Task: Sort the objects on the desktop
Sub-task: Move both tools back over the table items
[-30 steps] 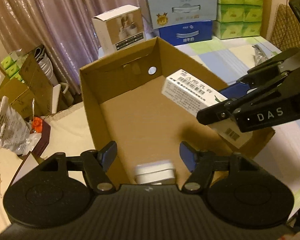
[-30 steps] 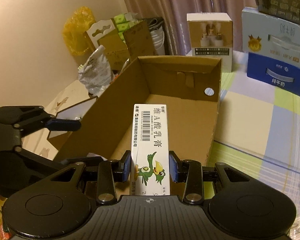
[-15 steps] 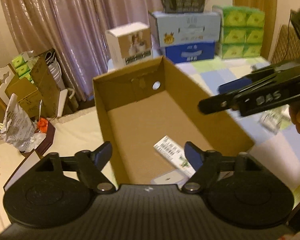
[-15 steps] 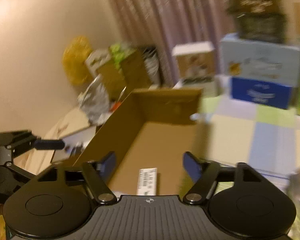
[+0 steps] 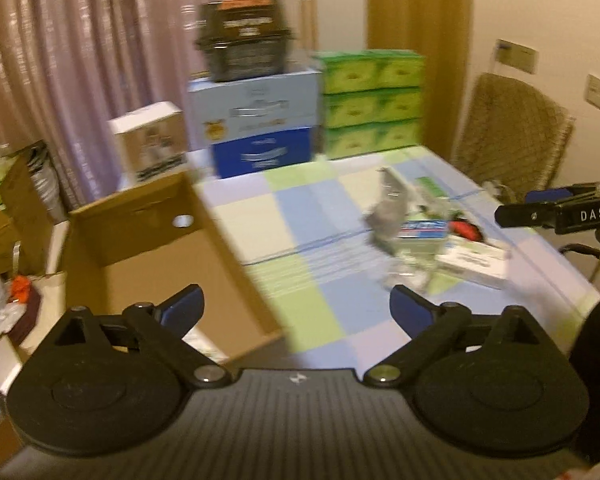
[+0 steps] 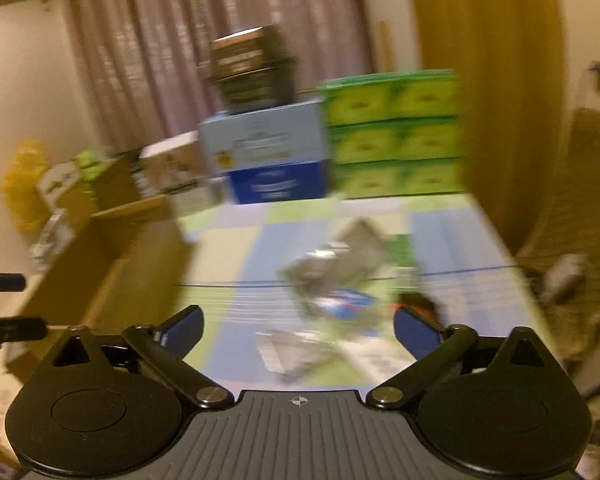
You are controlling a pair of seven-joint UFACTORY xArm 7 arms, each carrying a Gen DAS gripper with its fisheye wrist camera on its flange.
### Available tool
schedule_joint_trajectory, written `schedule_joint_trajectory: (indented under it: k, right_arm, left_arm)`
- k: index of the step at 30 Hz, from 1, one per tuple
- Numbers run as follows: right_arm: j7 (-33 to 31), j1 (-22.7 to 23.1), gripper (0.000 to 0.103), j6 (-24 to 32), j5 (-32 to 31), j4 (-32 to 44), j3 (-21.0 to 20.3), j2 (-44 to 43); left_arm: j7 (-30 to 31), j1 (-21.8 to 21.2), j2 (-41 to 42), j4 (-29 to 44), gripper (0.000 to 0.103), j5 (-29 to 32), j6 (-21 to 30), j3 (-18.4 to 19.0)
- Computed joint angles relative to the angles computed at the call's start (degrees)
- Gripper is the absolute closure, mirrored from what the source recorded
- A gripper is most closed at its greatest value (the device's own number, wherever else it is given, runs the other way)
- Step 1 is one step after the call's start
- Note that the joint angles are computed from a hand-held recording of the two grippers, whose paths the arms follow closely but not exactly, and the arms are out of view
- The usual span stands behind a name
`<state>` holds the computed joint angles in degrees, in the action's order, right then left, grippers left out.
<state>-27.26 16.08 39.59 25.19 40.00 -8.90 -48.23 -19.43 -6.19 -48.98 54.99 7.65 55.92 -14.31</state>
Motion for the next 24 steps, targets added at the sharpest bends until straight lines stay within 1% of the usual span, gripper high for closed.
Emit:
schedule_joint_trajectory:
  k: [3,7,10,14,19,21,24]
  right_arm:
    - [-3.4,-2.2,0.002,5.6,-3.2,2.7,-3.8,0.5]
    - [-10.3,-4.6,0.002,7.9,-5.6,3.7,-6.2,1.0]
    - [-15.6,-5.3,0.002,9.3,-5.8,4.0,-7.7,1.9]
    - [-22.5,-4.9,0.002,11.1,-3.7,5.4,-9.2,6.4]
    - [-30.0,-4.1,0.002,13.3,0.7,7.9,-10.2,13.9]
    - [-32.4,-4.0,0.002,14.2,2.5,9.2,-10.2,17.5]
    - [-36.0,-4.4,0.004,14.8,3.8,10.5,-9.2,22.2]
  left_arm:
    - [-0.6,-1.8,3.2,0.3,0.003,-1.1,-2.1,-2.3]
    - [-0.8,-4.2,8.6,1.2,0.003,-1.2,-4.3,-4.0]
    - [-1.1,-5.7,12.6,2.3,0.003,-0.6,-5.3,-4.8]
    - [0.4,-7.7,17.5,3.4,0.003,1.3,-6.7,-4.8]
    - [2.5,-9.4,23.4,4.6,0.003,3.6,-9.0,-3.8]
    - [3.7,-9.8,25.5,4.3,0.003,4.9,-10.6,-3.2]
    - [4.5,-10.0,28.4,4.4,0.003,5.9,-12.6,-2.1]
